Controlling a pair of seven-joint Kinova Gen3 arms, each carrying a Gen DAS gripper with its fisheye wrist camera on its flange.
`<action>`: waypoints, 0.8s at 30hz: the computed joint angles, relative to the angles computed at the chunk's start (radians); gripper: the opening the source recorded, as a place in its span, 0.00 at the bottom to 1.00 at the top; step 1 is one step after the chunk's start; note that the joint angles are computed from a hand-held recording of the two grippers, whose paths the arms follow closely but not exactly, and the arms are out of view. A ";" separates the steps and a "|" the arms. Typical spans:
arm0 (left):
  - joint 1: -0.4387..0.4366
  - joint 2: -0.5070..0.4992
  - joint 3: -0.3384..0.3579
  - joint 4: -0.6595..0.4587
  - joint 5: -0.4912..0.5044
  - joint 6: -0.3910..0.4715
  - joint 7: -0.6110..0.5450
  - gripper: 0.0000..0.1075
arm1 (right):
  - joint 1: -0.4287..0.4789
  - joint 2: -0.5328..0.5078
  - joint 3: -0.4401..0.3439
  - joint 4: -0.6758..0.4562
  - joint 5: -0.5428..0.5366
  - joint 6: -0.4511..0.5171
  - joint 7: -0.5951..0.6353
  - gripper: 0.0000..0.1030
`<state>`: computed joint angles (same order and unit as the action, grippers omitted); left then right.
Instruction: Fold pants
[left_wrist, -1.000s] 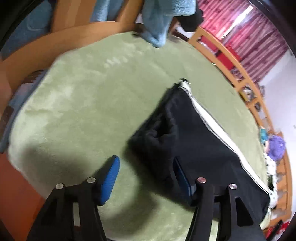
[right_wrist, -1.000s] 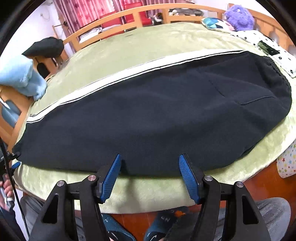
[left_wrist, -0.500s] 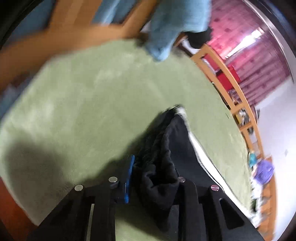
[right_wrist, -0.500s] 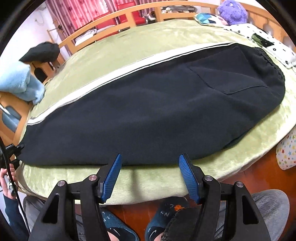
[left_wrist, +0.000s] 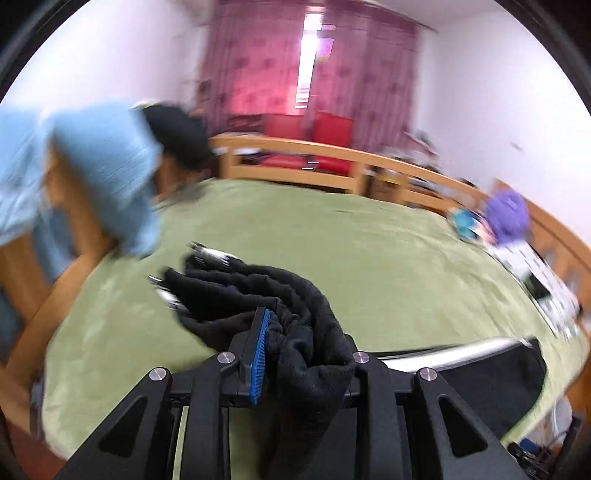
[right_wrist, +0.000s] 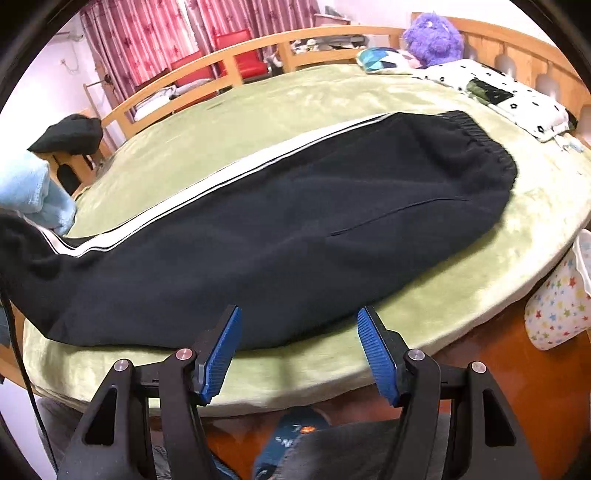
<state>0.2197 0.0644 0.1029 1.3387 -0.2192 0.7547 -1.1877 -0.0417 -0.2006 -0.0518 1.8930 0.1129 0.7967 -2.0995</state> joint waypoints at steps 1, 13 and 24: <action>0.046 0.030 0.027 -0.043 -0.041 0.019 0.029 0.23 | -0.006 -0.012 0.046 0.011 -0.027 -0.004 0.041 0.63; 0.142 0.344 0.307 -0.281 0.092 0.207 -0.005 0.64 | 0.088 -0.085 0.229 0.087 -0.258 -0.026 0.318 0.63; 0.156 0.132 -0.038 0.069 0.170 0.158 0.049 0.69 | 0.007 0.098 0.256 0.001 -0.600 -0.115 0.651 0.63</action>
<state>0.3752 0.1962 0.0652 1.4075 -0.0488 0.9123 -1.1391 -0.0344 -0.1026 0.2038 1.8941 -0.4870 0.6822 -1.4482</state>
